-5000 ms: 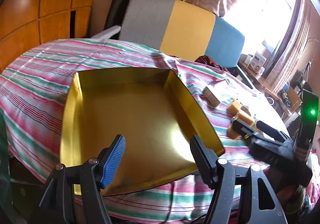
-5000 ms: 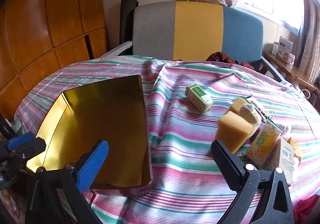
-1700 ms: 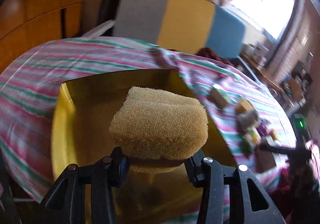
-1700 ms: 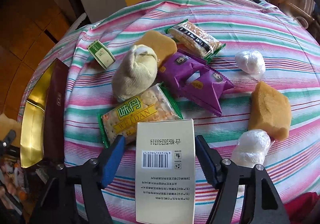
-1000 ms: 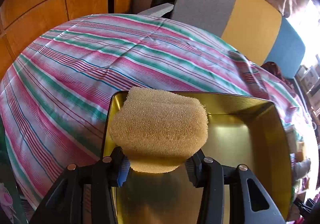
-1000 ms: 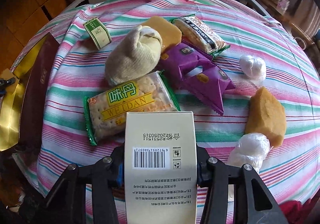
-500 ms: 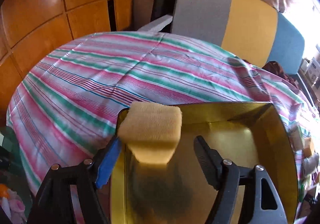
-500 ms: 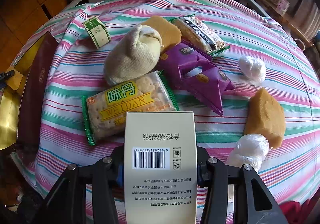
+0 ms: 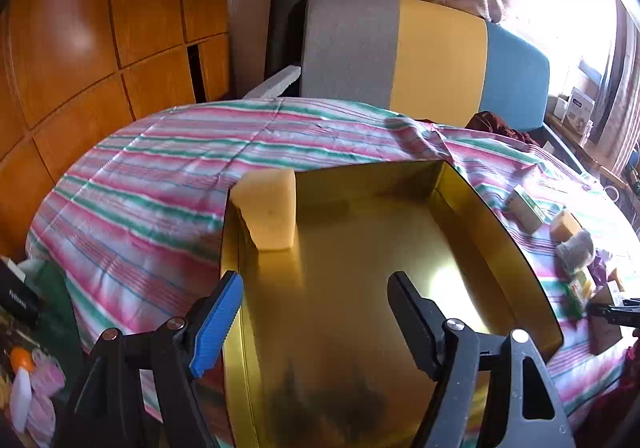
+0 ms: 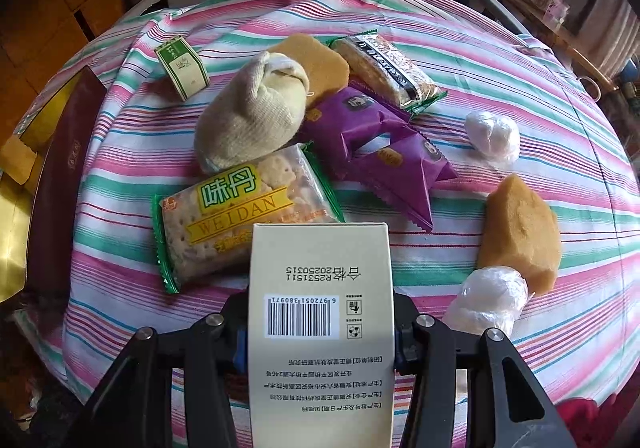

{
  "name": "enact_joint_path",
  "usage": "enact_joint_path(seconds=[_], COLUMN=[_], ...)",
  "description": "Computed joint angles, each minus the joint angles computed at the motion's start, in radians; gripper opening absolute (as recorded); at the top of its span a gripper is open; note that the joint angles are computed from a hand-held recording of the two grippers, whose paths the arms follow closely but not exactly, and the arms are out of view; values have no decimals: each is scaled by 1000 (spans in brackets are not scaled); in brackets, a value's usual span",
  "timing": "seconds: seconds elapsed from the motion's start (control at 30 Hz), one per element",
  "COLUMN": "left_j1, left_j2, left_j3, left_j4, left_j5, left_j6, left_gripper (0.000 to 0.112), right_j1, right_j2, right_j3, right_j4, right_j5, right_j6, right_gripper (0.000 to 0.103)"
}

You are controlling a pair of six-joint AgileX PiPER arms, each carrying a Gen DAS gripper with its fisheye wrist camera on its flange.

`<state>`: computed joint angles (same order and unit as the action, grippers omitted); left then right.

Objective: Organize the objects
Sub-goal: 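Carry the yellow sponge into the gold tray with left while right grasps the white carton, then lower the white carton into the gold tray and open the right gripper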

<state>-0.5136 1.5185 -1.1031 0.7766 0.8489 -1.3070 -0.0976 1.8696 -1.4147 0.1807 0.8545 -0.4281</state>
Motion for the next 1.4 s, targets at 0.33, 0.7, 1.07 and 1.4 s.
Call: enact_joint_path(seconds=[0.33,0.7,1.07,1.4], left_j1=[-45,-8,143,296], left_j2=[-45,-97,-284,-381], left_j3=[68,127,248,350], left_j4=[-4,-36,-120,-232], left_j5=[6,-47,-51,-129], left_j6=[-50,-44,52,144], left_gripper=[76,76,76,76], right_j1=[-36,1,422,763], right_j2=[-19,-194,-167,245], right_j3=[-11,7,-160,-587], right_j4=[-2,61,176,119], right_j5=[-14,-2,125,266], right_j6=[54,100,107,324], right_gripper=[50,50,50,50])
